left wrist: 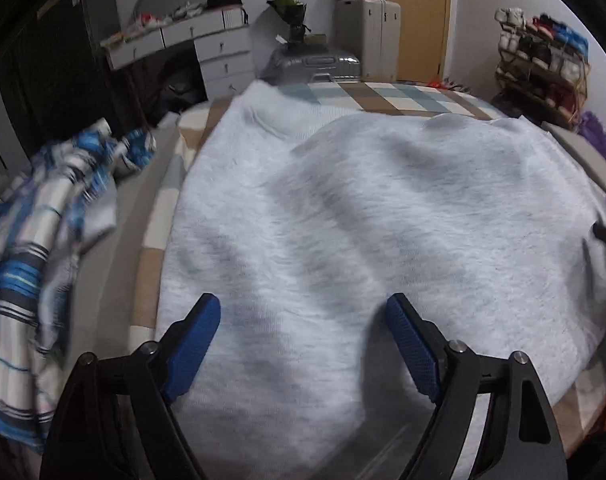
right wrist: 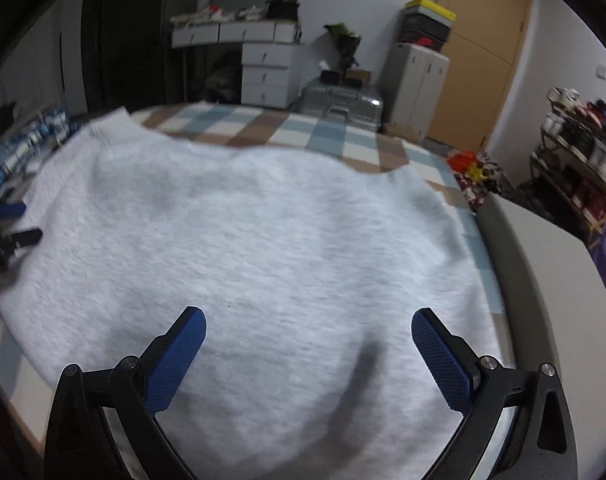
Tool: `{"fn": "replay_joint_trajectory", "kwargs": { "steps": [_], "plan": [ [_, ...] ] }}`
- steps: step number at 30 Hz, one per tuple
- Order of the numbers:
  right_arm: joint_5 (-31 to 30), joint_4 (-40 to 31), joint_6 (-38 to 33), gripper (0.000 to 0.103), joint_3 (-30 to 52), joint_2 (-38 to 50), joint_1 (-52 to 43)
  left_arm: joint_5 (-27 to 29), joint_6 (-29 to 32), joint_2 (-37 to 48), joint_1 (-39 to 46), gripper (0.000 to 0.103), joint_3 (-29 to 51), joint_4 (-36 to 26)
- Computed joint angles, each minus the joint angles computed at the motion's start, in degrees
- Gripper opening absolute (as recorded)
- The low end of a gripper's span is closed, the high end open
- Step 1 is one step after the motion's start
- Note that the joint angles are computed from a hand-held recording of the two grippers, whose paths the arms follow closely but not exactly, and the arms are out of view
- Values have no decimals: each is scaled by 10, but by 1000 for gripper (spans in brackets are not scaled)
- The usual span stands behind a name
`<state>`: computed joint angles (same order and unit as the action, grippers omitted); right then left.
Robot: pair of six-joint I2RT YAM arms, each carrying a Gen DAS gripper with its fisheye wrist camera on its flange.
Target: Fold large clothes
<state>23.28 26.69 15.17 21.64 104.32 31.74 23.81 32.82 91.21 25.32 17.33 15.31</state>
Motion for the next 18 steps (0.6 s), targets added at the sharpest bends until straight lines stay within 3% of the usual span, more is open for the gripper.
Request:
{"fn": "replay_joint_trajectory", "kwargs": {
  "steps": [2,3,8,10,12,15,18],
  "plan": [
    [-32,51,-3,103,-4,48,-21,19,18,-2,33,63,-3,-12],
    [-54,86,-9,103,-15,60,-35,18,35,-6,48,51,-9,-12],
    [-97,145,-41,103,-27,86,-75,49,111,-31,126,40,-29,-56],
    [-104,174,-44,103,-31,104,-83,34,95,-63,120,40,-39,-67],
    [-104,172,-42,103,-32,100,-82,35,80,-118,109,27,-40,-113],
    [-94,173,-29,103,-43,88,-71,37,51,-184,67,27,-47,-126],
    [-87,185,-22,103,-49,89,-65,-12,-8,-117,-21,27,-17,-54]
  ]
}}
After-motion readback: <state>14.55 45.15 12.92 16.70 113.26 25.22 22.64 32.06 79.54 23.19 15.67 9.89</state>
